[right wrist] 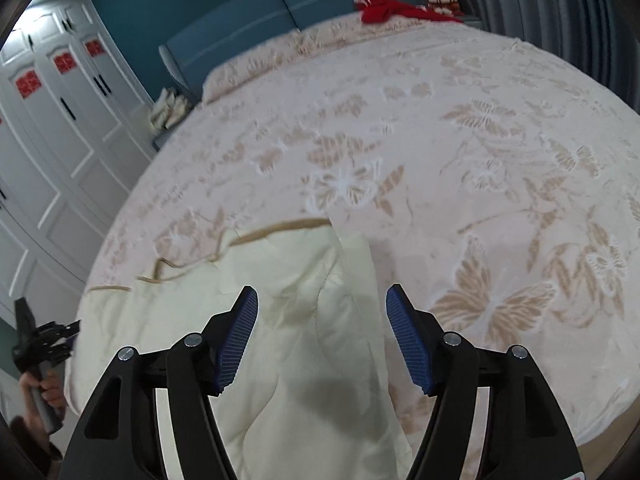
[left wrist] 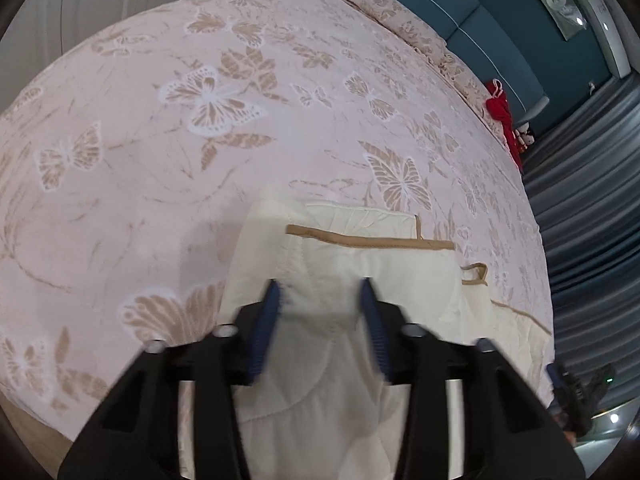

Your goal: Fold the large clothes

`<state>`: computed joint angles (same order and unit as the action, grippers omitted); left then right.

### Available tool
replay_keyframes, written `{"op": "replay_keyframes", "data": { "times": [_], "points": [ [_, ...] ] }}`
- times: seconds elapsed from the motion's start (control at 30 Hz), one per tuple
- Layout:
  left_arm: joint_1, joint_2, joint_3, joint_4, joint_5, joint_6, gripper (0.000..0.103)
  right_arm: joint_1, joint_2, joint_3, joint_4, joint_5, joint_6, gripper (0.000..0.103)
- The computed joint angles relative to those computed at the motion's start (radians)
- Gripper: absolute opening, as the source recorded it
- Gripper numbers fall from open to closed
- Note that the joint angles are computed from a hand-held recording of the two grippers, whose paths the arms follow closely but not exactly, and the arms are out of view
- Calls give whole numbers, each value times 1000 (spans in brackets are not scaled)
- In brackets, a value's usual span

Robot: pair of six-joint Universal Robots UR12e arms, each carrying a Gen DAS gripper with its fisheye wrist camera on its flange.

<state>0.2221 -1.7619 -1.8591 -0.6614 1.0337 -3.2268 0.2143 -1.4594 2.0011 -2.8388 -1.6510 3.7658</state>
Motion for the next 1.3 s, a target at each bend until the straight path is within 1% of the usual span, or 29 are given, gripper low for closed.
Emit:
{"op": "replay_keyframes", "data": {
  "times": [0.03, 0.07, 0.1, 0.13, 0.2, 0.27, 0.33, 0.4, 0.47, 0.57, 0.63, 0.73, 0.8, 0.9, 1.13, 1.27, 1.3],
  "points": [
    [3, 0, 1, -6, -13, -5, 23, -1, 13, -6, 4, 6, 1, 59],
    [6, 3, -2, -1, -20, -13, 16, -1, 24, -15, 12, 9, 1, 46],
    [8, 8, -5, 13, -19, -17, 9, -1, 31, -22, 17, 16, -3, 19],
    [9, 12, -10, 32, -21, -21, 8, 0, 38, -33, 30, 26, -2, 11],
    [16, 31, -24, 99, -38, -34, 6, 2, 36, -30, -28, 38, 6, 9],
    [18, 42, -26, 152, -50, -42, 6, 7, 27, -27, -120, 18, 13, 8],
    [14, 46, -16, 208, -52, -58, 5, 11, 25, -35, -169, -12, 20, 8],
    [6, 36, 1, 249, -36, -77, 5, 13, 33, -54, -179, -51, 28, 8],
    [-10, 12, 32, 257, 1, -87, 5, 8, 50, -72, -151, -72, 39, 8],
    [-41, -37, 74, 211, 77, -77, 5, 1, 86, -95, -80, -81, 52, 8],
    [-68, -64, 90, 181, 158, -42, 5, 4, 106, -109, -26, -97, 44, 8],
    [-94, -94, 95, 166, 245, 5, 5, 7, 129, -116, 23, -114, 43, 8],
    [-96, -107, 92, 162, 258, 11, 6, 2, 137, -112, 32, -105, 51, 8],
    [-92, -120, 83, 166, 253, 10, 6, 1, 150, -106, 48, -100, 50, 8],
    [-97, -132, 52, 227, 266, 16, 7, 8, 176, -111, 59, -111, 44, 8],
    [-93, -137, 36, 264, 256, -1, 11, 13, 184, -116, 64, -126, 37, 10],
    [-94, -138, 35, 269, 256, -4, 13, 14, 185, -117, 66, -130, 35, 10]
  ]
}}
